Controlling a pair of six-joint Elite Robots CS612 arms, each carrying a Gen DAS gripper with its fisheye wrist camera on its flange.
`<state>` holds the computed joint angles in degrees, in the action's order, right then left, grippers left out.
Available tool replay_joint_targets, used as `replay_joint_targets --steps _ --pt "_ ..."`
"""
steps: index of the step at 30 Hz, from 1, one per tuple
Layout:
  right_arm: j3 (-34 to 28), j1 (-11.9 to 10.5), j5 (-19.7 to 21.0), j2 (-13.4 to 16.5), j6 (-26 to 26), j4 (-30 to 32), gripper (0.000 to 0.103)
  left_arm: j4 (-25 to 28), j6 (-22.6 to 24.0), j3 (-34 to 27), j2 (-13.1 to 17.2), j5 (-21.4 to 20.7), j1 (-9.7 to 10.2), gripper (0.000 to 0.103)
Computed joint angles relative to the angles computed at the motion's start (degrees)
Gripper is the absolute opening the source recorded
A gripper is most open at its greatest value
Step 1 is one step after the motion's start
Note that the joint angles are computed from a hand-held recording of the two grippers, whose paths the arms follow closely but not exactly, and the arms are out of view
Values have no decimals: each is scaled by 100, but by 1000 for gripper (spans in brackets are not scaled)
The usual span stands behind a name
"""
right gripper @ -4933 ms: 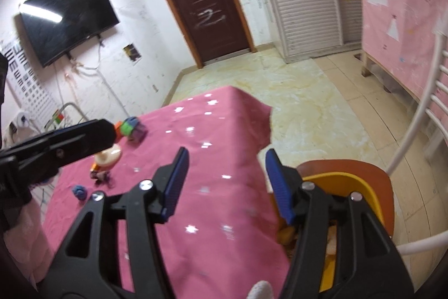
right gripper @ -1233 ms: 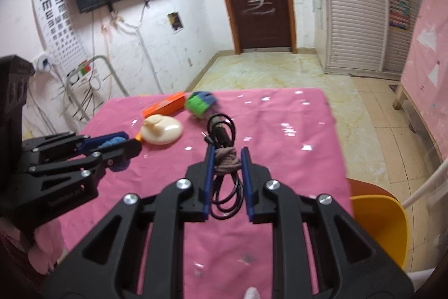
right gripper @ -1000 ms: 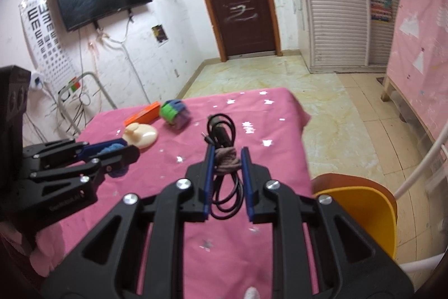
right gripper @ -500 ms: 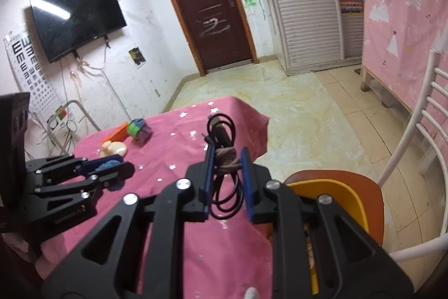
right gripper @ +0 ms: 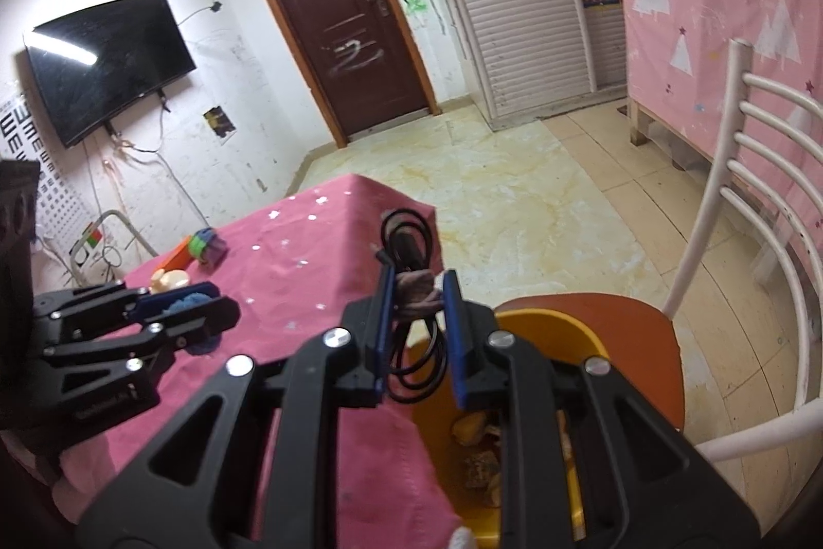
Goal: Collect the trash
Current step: 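Carry the yarn ball and cable over the yellow bin and open both tools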
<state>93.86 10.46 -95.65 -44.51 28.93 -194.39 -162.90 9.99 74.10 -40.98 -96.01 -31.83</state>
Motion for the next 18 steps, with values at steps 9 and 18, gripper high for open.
replay_joint_targets --steps 9,18 --pt "198 -149 189 35 278 -21 18 359 135 -329 180 -46 -183 16" --pt "242 -203 357 98 413 97 18 611 -100 -652 335 -174 -230 53"
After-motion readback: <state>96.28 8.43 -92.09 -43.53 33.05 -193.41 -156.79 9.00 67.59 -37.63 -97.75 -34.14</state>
